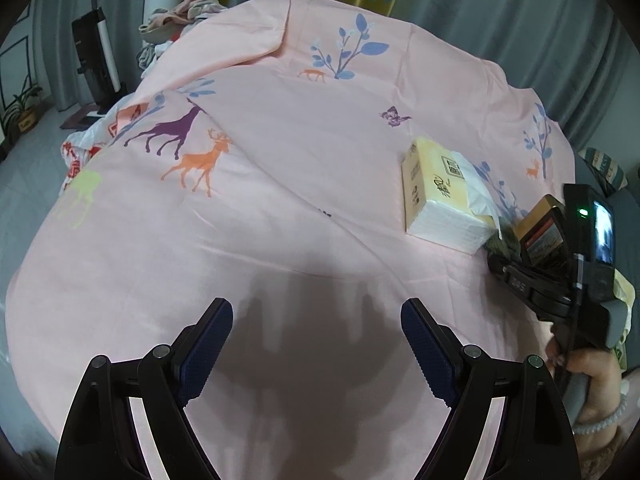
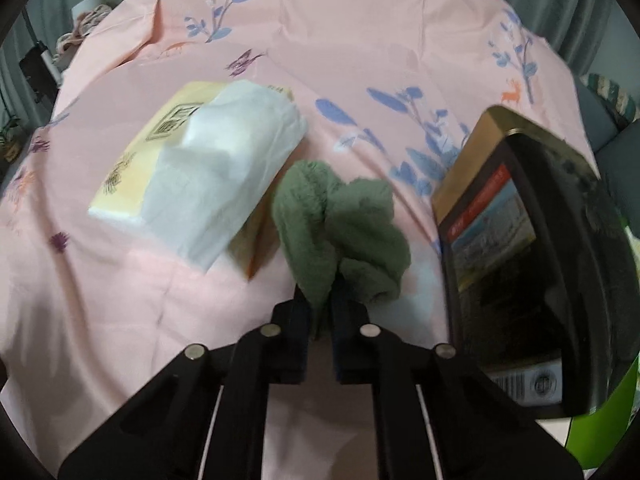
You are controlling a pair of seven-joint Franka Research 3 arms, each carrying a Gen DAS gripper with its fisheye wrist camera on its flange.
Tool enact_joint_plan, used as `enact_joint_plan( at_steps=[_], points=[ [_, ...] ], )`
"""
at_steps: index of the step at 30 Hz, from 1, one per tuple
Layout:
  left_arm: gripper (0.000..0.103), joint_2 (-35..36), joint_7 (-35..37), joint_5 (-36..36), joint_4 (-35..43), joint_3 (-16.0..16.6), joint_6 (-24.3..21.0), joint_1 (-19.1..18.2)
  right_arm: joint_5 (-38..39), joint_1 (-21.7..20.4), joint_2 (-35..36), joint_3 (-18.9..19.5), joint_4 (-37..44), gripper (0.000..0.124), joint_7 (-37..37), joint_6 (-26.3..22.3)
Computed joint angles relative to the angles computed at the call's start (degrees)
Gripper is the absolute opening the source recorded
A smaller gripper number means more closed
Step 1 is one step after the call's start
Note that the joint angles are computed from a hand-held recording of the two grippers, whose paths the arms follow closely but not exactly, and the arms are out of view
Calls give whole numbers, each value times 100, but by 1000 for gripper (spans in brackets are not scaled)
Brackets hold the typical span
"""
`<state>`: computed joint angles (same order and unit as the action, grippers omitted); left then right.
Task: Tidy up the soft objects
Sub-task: 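Grasp the green towel with the right gripper and lift it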
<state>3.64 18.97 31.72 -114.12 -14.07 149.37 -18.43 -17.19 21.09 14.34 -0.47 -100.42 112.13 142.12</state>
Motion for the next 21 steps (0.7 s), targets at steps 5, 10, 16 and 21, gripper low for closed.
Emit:
enact_joint_plan(
  at_steps=[5, 10, 16, 21],
  points=[
    [86, -62, -5, -112, -86, 12, 143, 34, 1320, -268, -698, 356, -639, 8, -1020, 63],
    [86, -115, 45, -245, -173, 0, 278, 61, 2776, -275, -1436, 581, -1346, 8, -2311, 35],
    [86, -135, 85, -326, -208, -20, 336, 63, 3628, -138, -1617, 654, -1584, 13, -3055, -250],
    [86, -159, 146, -427, -263, -30, 495, 64, 3841, -200, -1705, 586, -1574, 57, -2743, -392]
  ],
)
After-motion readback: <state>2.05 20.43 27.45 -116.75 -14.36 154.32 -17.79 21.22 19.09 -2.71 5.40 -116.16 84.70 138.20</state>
